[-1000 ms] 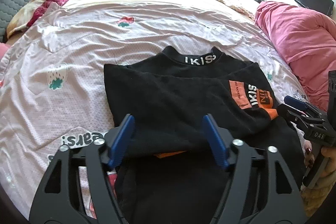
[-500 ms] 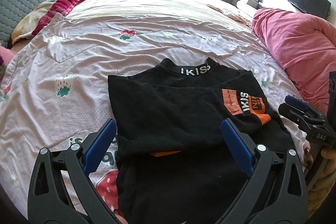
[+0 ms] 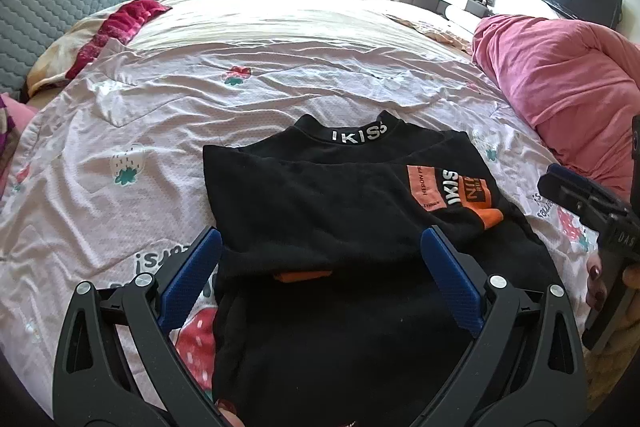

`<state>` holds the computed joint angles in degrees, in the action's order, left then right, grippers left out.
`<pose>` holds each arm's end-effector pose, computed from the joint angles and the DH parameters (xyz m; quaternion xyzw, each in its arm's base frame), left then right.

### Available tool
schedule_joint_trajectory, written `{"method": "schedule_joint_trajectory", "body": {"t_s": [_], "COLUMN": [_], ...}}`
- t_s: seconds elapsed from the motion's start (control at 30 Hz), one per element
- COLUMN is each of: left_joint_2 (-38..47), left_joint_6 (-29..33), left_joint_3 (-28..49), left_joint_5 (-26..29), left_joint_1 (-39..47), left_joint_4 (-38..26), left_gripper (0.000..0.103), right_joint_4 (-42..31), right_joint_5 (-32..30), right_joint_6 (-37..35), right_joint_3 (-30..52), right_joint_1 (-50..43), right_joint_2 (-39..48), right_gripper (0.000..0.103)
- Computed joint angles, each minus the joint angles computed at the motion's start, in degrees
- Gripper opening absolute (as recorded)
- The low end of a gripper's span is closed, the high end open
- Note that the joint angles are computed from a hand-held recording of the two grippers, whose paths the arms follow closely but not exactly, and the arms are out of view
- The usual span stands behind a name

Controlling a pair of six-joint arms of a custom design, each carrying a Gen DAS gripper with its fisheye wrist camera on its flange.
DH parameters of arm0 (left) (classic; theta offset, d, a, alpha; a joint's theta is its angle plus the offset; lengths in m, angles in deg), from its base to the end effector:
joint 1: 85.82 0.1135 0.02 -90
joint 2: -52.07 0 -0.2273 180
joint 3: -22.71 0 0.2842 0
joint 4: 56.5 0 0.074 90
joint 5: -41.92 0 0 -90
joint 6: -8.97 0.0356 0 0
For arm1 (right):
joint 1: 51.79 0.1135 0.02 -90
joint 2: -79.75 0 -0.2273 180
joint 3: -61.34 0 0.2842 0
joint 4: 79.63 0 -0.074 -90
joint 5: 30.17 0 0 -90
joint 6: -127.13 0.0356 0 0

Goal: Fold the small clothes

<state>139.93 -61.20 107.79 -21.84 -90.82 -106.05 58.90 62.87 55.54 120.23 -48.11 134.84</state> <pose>0.3574 -0.0471 0.2430 0.2697 0.8844 -0.1725 0.3395 0.2598 0.0148 0.2518 0.1266 0.8883 0.0611 0.4372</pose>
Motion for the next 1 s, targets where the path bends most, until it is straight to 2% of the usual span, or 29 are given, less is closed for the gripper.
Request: {"method": "schedule_joint_trajectory", "body": {"t_s": [0.27,0.63,1.0], "left_joint_2": [-3.3,-9.6,-14.3], "left_joint_6": [0.4,1.0,2.7], "left_joint_3": [-2.5,-7.3,-12.4], "left_joint_5": [-0.8,1.7,3.5], "left_joint_1": [0.1,1.4,4.2], "left_joint_4": [0.8,-0.3,-2.3], "left_gripper": [0.094,0.094,0.094], "right_joint_4": [-1.7,-5.2,-9.8], "right_joint_5": [-0.9,1.8,-0.7], "right_joint_6": [1.5,2.5,4.3], "right_joint_3": [-4.1,-8.4,-13.6], "right_joint_1": [0.0,2.5,0.3], "right_joint_2": [-6.6,-15.0,-24.4], "right_gripper": [0.097,0.097,0.097]}}
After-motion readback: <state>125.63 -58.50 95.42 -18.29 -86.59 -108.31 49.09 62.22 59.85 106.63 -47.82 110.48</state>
